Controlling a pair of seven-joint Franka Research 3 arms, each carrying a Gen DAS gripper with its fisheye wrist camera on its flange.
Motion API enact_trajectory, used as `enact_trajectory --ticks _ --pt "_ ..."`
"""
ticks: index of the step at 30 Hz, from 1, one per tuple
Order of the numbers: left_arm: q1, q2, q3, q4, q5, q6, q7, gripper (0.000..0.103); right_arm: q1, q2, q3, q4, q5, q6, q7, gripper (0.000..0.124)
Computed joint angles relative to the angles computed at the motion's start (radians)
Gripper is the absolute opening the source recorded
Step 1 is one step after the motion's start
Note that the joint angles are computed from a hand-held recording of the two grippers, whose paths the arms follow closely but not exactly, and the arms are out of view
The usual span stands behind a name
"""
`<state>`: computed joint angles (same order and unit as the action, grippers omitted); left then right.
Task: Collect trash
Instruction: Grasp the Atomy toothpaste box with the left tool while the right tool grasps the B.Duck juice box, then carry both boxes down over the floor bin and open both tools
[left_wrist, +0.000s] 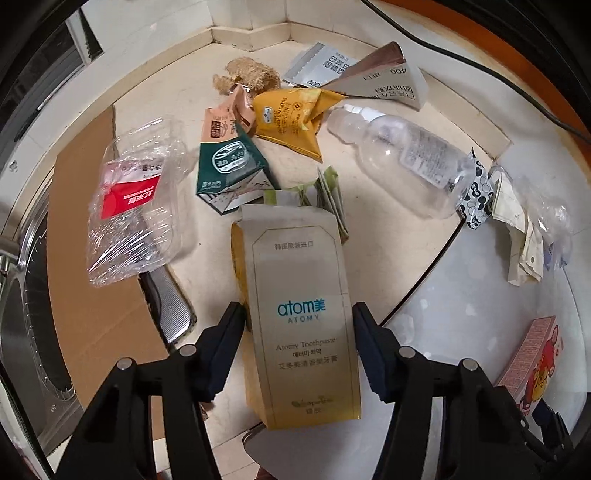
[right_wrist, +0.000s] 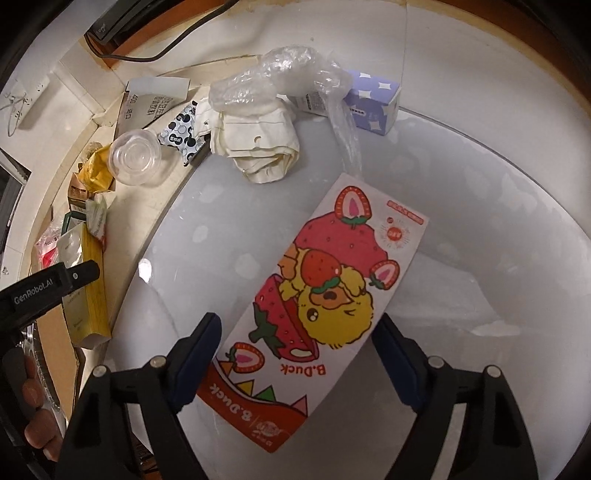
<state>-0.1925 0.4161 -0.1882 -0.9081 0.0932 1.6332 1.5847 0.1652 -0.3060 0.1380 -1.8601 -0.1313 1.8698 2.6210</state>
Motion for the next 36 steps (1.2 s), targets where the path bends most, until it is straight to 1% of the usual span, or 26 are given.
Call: enact_trajectory --ticks 1,3,4,6,10,11,15,18,20,23,27,32,36 --pt "0.004 -0.013 0.000 -0.019 -0.002 0.012 0.002 0.054 0.000 -0.009 0.000 -0.010 -0.001 0.008 0.003 0.077" --pt "0.014 -0.040 0.000 -0.056 -0.008 0.034 0.009 0.050 -0.003 -0.022 0.000 -0.022 -0.001 0.022 0.006 0.067" --pt "0.022 -0.052 -0.002 -0.069 -0.019 0.035 0.013 0.050 -0.003 -0.037 0.000 -0.035 0.001 0.027 0.006 0.065" --pt "0.032 -0.067 -0.002 -0.079 -0.032 0.033 0.019 0.048 -0.008 -0.054 0.005 -0.047 0.001 0.035 0.014 0.059" --pt "0.063 -0.152 -0.004 -0.166 -0.069 0.072 0.056 0.048 -0.012 -0.082 0.023 -0.048 -0.015 0.028 0.019 0.055" --pt "0.075 -0.181 -0.003 -0.196 -0.086 0.086 0.070 0.048 -0.013 -0.092 0.033 -0.044 -0.026 0.021 0.024 0.055" --pt "0.123 -0.301 0.011 -0.292 -0.181 0.096 0.141 0.048 -0.008 -0.117 0.070 -0.019 -0.051 0.001 0.048 0.055" --pt "0.157 -0.409 0.042 -0.380 -0.265 0.092 0.218 0.048 0.007 -0.141 0.099 0.002 -0.046 -0.008 0.080 0.055" --pt "0.172 -0.476 0.071 -0.429 -0.317 0.075 0.275 0.048 0.021 -0.154 0.118 0.013 -0.034 -0.013 0.100 0.055" --pt "0.191 -0.592 0.132 -0.522 -0.397 0.040 0.374 0.048 0.045 -0.162 0.160 0.039 -0.028 -0.019 0.133 0.055" --pt "0.194 -0.711 0.209 -0.627 -0.453 -0.010 0.470 0.048 0.086 -0.162 0.212 0.061 -0.023 -0.020 0.167 0.055" --pt "0.197 -0.860 0.286 -0.806 -0.455 -0.054 0.558 0.048 0.159 -0.142 0.261 0.047 0.008 0.002 0.195 0.055" --pt "0.202 -0.957 0.320 -0.958 -0.401 -0.052 0.619 0.049 0.227 -0.112 0.274 -0.001 0.053 0.033 0.209 0.056"
